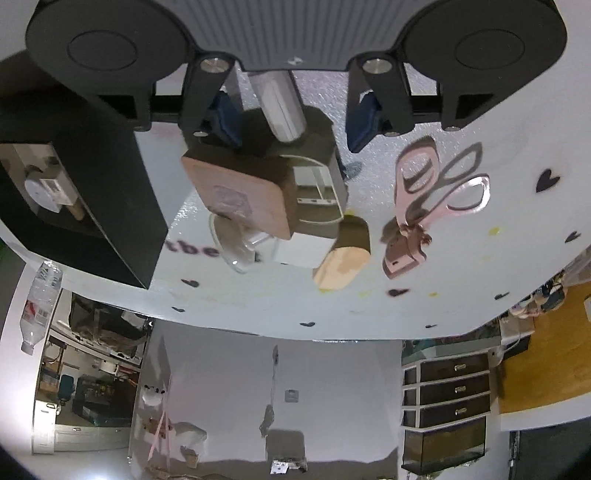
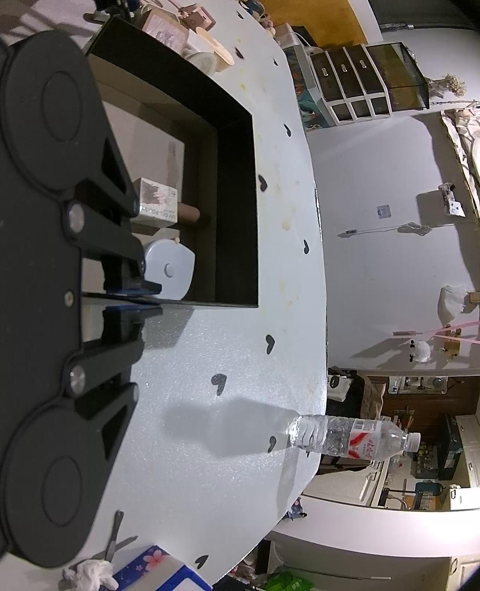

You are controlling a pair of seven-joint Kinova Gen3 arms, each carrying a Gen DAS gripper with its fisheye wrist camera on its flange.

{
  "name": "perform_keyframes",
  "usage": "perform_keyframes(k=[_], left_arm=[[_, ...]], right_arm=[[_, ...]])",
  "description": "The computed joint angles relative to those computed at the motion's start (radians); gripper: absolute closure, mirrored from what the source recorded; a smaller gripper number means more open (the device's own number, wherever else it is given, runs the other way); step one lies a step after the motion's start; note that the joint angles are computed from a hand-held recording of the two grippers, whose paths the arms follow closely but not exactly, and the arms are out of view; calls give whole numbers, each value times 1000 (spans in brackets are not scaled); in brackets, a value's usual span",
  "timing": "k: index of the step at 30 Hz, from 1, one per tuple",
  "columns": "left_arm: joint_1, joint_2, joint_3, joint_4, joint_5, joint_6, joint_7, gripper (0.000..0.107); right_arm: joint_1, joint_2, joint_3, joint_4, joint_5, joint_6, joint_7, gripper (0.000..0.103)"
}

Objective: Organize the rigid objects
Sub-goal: 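Grasp the beige compartment tray with the left tool, then carry the compartment tray into the black box and release it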

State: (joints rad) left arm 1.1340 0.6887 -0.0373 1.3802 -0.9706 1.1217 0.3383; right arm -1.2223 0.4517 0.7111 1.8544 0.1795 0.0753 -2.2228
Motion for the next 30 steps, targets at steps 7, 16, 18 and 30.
perform_keyframes(k=[7, 16, 18, 30], left_arm=[[-1, 21, -7, -21, -6, 41, -30, 64], [15, -17, -20, 46, -34, 50, 101, 65], [25, -31, -19, 66, -57, 71, 144, 66], [-38, -116, 68, 121, -358, -149, 207, 67]], right_arm=[[6, 6, -9, -15, 13, 18, -12, 97], [11, 6, -18, -21, 55, 29, -52, 97], [12, 5, -20, -21, 62, 28, -59, 97], [16, 4, -25, -22, 86, 30, -81, 97]])
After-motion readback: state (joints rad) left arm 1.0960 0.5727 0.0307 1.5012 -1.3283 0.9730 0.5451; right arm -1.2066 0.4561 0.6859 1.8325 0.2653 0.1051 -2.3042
